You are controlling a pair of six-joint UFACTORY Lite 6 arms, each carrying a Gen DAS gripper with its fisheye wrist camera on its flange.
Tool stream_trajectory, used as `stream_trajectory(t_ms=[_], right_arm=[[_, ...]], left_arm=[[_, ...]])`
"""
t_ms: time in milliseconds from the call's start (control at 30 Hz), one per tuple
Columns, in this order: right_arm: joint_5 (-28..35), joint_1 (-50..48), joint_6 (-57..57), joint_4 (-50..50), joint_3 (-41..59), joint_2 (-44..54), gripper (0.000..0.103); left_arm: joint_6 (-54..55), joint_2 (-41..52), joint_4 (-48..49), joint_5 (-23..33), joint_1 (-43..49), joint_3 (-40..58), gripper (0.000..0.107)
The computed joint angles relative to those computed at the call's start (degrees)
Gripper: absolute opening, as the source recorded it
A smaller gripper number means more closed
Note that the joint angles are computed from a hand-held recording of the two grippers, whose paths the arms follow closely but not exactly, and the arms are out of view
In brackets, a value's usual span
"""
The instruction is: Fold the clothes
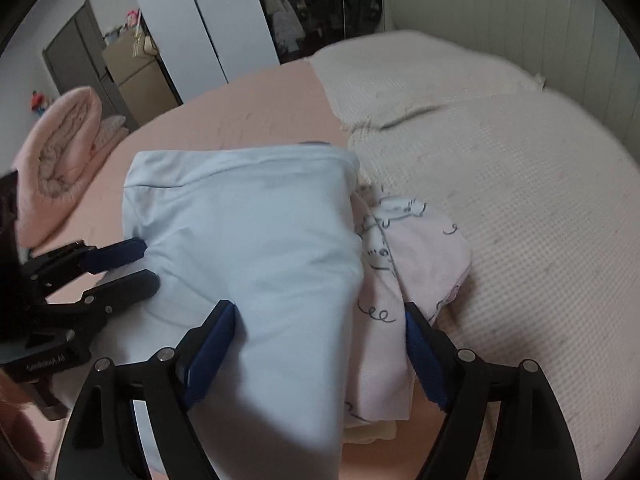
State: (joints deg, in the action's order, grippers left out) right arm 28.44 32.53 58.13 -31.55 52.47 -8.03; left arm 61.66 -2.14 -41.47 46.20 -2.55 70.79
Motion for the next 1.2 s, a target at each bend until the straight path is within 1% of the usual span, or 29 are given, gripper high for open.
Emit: stream_trajectory(t_ms=[33,100,167,233,300,367,400,433,467,533,567,633,667,767,900,933,967,1033,1100,1167,1200], right_arm=[[3.12,2.47,3.79,-4.88,1.63,0.91,0.081],[8.21,6.12,8.89,-11.02,4.19,1.38,0.081],[11.55,8.64,12.22,-14.2,6.35,0.66,0.081],[13.48,10.5,12.23,-14.92,8.71,0.41,0.081],[13.09,11.04,9.09,-12.52,10.85,1.38,0.081],[12.65,11.22,6.38,-10.13,11.83,2.85,0.081],[12.45,11.26,5.82,-9.61,11.77,3.56,0.081],[12.36,11.27,6.04,-9.52,11.19,4.11,0.081],[12.65,11.47,6.72,-9.45,10.37,4.36,0.081],[11.13,11.36,9.03,-10.64,7.2,3.96,0.081],[9.89,11.15,10.0,-11.48,5.71,3.69,0.081],[8.8,10.99,11.37,-12.92,4.65,3.63,0.081],[9.24,11.16,11.9,-13.17,4.9,3.4,0.081],[11.96,11.88,10.04,-9.65,7.07,2.54,0.081],[18.33,16.44,9.32,-6.93,13.88,3.11,0.083],[20.34,17.95,8.78,-5.84,16.96,4.66,0.087],[22.02,19.23,7.96,-4.46,20.38,6.71,0.095],[24.6,22.53,9.05,-3.88,26.5,10.6,0.103],[25.92,26.49,11.32,-4.89,33.4,15.1,0.103],[29.23,29.51,11.5,-5.11,42.7,21.66,0.103],[30.69,30.79,11.25,-4.84,47.8,25.15,0.103]], left_arm=[[-0.85,0.39,-0.05,0.09,-0.04,0.61,0.044],[-2.57,0.97,-0.01,0.4,-0.02,1.68,0.045],[-3.85,1.23,0.51,0.91,0.01,2.53,0.045],[-5.01,1.31,1.7,2.07,-0.15,3.71,0.045],[-4.09,-0.55,1.4,2.29,0.35,3.53,0.046],[-3.91,-2.6,2.09,0.64,0.81,2.4,0.052],[-4.46,-2.76,3.35,-0.05,0.85,2.13,0.062],[-4.69,-2.24,4.39,0.07,1.01,2.12,0.066],[-4.36,-1.09,5.13,0.85,1.2,2.25,0.068],[-3.64,-0.01,5.65,0.43,1.43,1.32,0.082],[-3.4,0.3,5.02,0.6,1.94,1.17,0.084],[-3.32,0.56,1.93,3.63,4.46,2.54,0.083],[-2.97,0.18,0.16,5.15,6.0,3.06,0.083],[0.01,-2.8,-4.64,10.58,12.77,4.44,0.083],[0.89,-4.05,-4.84,20.45,26.19,10.99,0.083],[1.74,-3.21,-4.4,23.22,30.4,13.65,0.084],[2.77,-2.23,-3.7,25.36,34.36,16.34,0.085],[5.88,-0.04,-2.69,27.6,42.54,21.37,0.087],[6.01,4.91,0.05,29.38,49.04,29.16,0.087],[5.14,10.58,2.54,31.96,54.12,37.66,0.087],[4.66,13.94,2.27,33.96,57.18,42.62,0.087]])
